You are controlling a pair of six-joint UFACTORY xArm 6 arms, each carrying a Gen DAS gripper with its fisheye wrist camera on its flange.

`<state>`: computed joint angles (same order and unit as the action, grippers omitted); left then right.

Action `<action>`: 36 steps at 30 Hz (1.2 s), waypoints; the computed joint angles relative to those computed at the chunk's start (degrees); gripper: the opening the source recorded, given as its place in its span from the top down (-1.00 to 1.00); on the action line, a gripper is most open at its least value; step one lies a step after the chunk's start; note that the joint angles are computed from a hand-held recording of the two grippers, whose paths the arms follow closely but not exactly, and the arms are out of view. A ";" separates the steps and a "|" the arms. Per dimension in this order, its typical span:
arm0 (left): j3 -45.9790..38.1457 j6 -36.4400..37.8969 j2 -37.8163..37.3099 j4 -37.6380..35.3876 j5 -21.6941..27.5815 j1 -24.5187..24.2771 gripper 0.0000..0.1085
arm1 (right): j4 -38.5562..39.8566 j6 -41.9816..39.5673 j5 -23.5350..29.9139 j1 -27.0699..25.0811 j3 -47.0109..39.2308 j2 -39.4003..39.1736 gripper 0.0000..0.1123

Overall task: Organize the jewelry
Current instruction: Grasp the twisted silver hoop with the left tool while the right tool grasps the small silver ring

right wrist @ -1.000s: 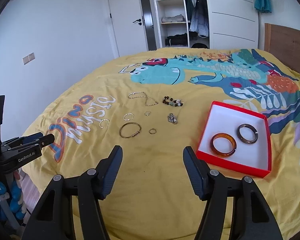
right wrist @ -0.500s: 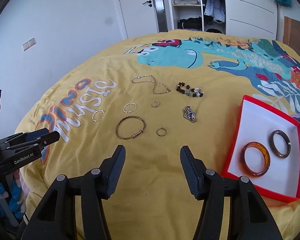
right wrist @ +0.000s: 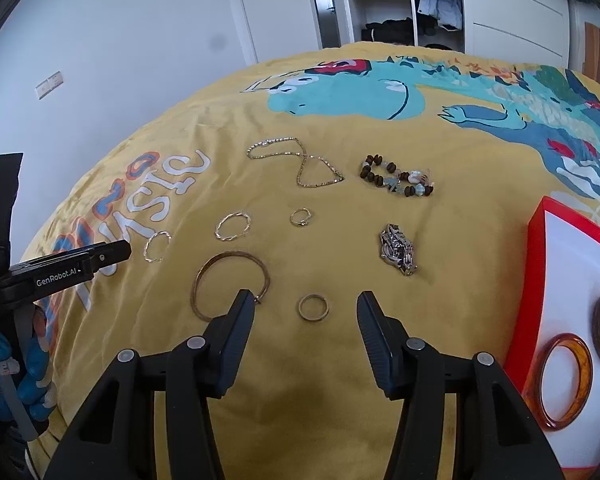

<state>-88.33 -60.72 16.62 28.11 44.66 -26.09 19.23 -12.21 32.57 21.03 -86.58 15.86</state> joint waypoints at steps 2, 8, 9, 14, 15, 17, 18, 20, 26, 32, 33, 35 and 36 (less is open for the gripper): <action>0.07 -0.71 0.67 -0.09 -0.73 0.41 0.26 | 0.05 -0.04 -0.53 -0.04 -0.78 1.28 0.06; 0.55 -2.47 1.62 0.83 -1.81 0.77 0.26 | 0.27 -0.71 -2.43 0.06 -0.20 2.29 0.06; 0.48 -2.52 1.77 0.94 -1.93 0.76 0.26 | 0.18 -0.78 -2.78 0.14 0.00 2.33 0.06; 0.06 -2.49 2.73 0.47 -2.77 1.09 0.27 | -0.76 -0.16 -3.61 0.50 0.47 3.22 0.14; 0.07 -2.45 2.88 0.29 -3.12 1.22 0.27 | -0.88 -0.23 -3.62 0.55 0.49 3.46 0.17; 0.19 -2.35 3.17 -0.06 -3.86 1.50 0.27 | -1.18 -0.09 -4.18 0.64 0.89 3.68 0.19; 0.24 -2.40 3.31 -0.36 -4.14 1.61 0.27 | -1.42 -0.02 -4.54 0.69 0.94 3.86 0.19; 0.62 -2.74 3.39 -0.82 -4.97 1.84 0.30 | -1.41 -0.44 -5.09 0.83 1.03 4.13 0.20; 0.46 -2.38 4.25 -0.96 -5.86 2.12 0.40 | -1.73 -1.64 -6.71 1.28 1.77 4.69 0.20; 1.41 -3.51 4.33 0.70 -7.72 2.10 0.56 | -0.31 -3.31 -8.10 1.44 2.40 4.86 0.24; 1.60 -3.75 4.35 1.07 -8.12 2.14 0.57 | 0.07 -3.80 -8.50 1.50 2.64 4.81 0.25; 1.53 -4.30 4.64 2.26 -8.58 2.02 0.62 | 1.48 -5.04 -8.86 1.49 2.80 4.90 0.27; 1.46 -4.36 4.78 2.53 -8.82 2.01 0.63 | 2.25 -5.69 -9.03 1.47 2.83 4.96 0.29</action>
